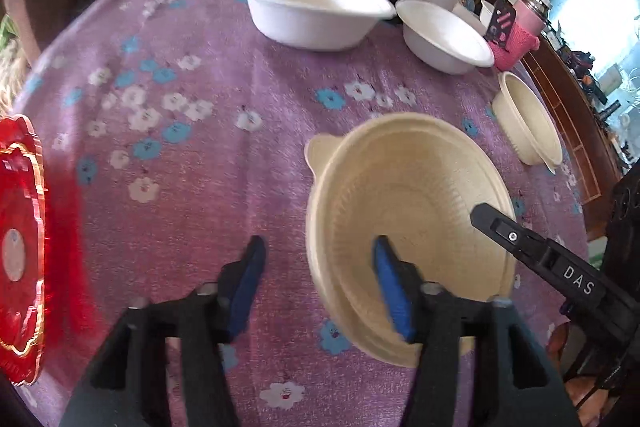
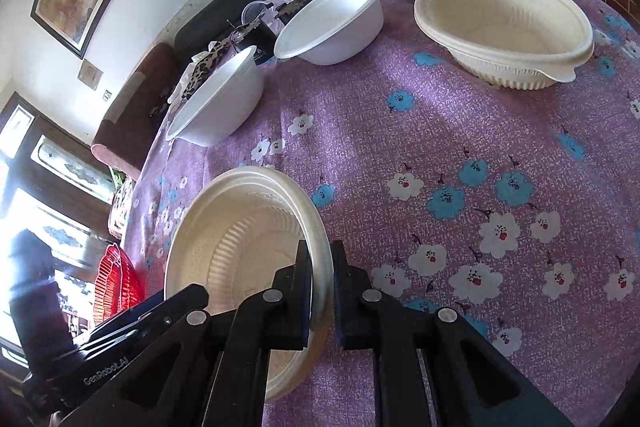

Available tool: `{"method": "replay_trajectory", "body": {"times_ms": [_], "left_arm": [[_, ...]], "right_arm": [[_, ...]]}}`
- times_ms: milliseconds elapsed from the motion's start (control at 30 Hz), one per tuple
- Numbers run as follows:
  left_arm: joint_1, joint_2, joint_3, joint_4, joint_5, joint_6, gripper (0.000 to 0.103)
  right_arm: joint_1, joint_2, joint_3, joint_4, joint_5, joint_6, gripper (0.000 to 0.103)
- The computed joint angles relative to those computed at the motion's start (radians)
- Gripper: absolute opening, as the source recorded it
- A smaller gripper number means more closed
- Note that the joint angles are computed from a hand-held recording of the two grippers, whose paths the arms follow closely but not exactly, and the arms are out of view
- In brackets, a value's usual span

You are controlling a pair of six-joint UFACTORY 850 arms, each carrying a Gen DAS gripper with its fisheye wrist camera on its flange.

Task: Organize plates and bowls
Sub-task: 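Close the left tool on the rim of the cream bowl, then carry the cream bowl with the left tool onto the stacked red plates and release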

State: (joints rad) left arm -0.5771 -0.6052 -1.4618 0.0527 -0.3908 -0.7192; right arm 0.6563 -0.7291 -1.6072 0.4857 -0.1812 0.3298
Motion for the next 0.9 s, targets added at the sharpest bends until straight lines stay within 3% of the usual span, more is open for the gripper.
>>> {"method": "replay_trajectory", "body": {"times_ms": [33,67,167,567,900], "left_arm": [[0.005,-0.010,-0.011,-0.060,-0.010,0.060,0.026],[0.007,-0.014,-0.016,-0.078,-0.013,0.085,0.021],[0.003,-0.015,-0.015,-0.079,-0.001,0.096,0.015],[-0.003,0.027,0.046,0.027,0.050,-0.015,0.014],[-0.017,0.124,0.169,0.246,0.101,-0.228,0.015]], "right_arm": [[-0.002,-0.001,0.002,0.025,0.001,-0.023,0.010],[-0.004,-0.002,0.002,0.051,0.002,-0.046,0.010],[-0.005,0.000,0.007,0.113,0.007,-0.106,0.010],[0.014,0.011,0.008,-0.046,0.017,0.055,0.010],[0.053,0.042,0.023,-0.281,0.029,0.277,0.010]]}}
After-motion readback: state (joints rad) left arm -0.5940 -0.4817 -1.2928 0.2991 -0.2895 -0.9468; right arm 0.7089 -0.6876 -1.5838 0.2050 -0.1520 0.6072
